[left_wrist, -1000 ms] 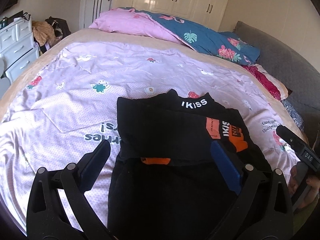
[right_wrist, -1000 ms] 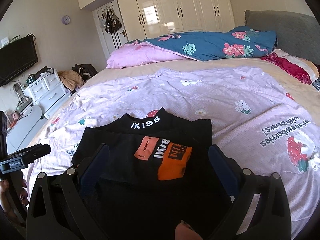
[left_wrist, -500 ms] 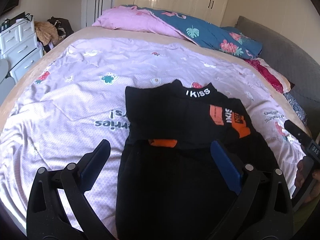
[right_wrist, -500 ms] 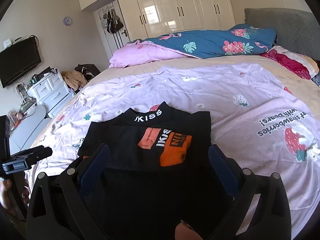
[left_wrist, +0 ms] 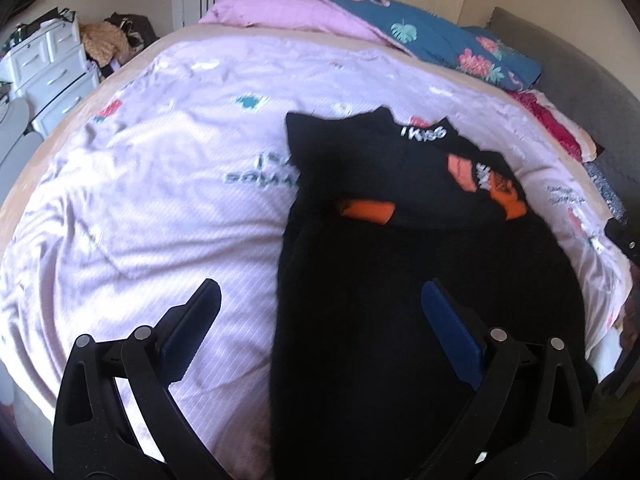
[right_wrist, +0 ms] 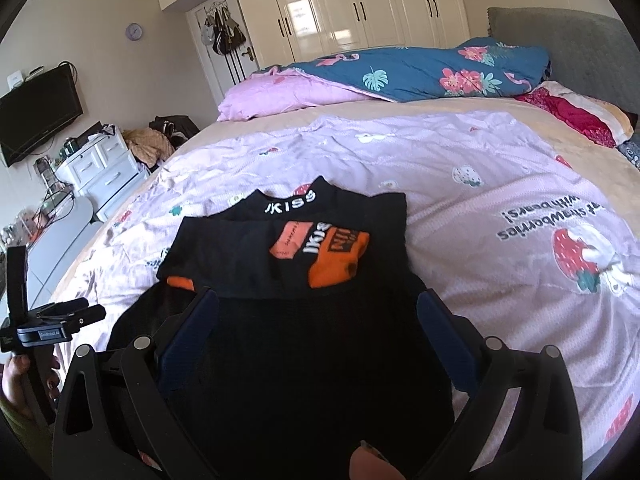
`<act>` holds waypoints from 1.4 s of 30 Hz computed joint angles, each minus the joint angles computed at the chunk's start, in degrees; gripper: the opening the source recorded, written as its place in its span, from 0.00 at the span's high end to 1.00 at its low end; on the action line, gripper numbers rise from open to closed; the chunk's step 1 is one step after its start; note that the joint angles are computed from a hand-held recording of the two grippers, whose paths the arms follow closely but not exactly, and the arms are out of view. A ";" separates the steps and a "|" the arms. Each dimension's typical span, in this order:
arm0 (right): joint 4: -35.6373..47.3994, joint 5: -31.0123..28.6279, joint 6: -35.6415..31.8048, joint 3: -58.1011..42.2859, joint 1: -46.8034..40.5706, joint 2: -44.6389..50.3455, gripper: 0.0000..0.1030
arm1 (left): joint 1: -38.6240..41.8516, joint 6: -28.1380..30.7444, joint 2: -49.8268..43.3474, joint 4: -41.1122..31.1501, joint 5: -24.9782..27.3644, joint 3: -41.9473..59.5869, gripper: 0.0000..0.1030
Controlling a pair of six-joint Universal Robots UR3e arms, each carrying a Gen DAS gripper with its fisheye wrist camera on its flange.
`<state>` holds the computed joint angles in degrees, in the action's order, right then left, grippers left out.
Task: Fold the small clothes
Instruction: 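Grasp the black shirt hem with both tools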
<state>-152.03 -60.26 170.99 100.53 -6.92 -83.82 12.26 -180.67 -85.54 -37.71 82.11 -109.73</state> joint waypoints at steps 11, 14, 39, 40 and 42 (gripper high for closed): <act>2.32 0.04 -2.79 5.74 -2.12 -4.91 0.04 | 1.89 4.37 8.18 -2.21 -0.93 -10.41 0.09; 3.09 -0.09 -3.97 7.05 -2.28 -6.13 0.04 | 2.10 5.21 10.46 -3.42 -1.36 -12.38 0.09; 12.91 -4.35 -20.63 27.07 -11.82 -21.23 0.04 | 5.76 10.01 20.23 -13.57 -10.77 -22.34 0.40; 13.95 -4.18 -21.47 27.31 -12.38 -21.89 0.04 | 5.16 9.75 20.13 -13.17 -10.69 -22.56 0.40; 15.55 -4.52 -22.79 27.82 -13.31 -22.94 0.04 | 4.01 9.26 19.87 -12.31 -10.27 -22.95 0.40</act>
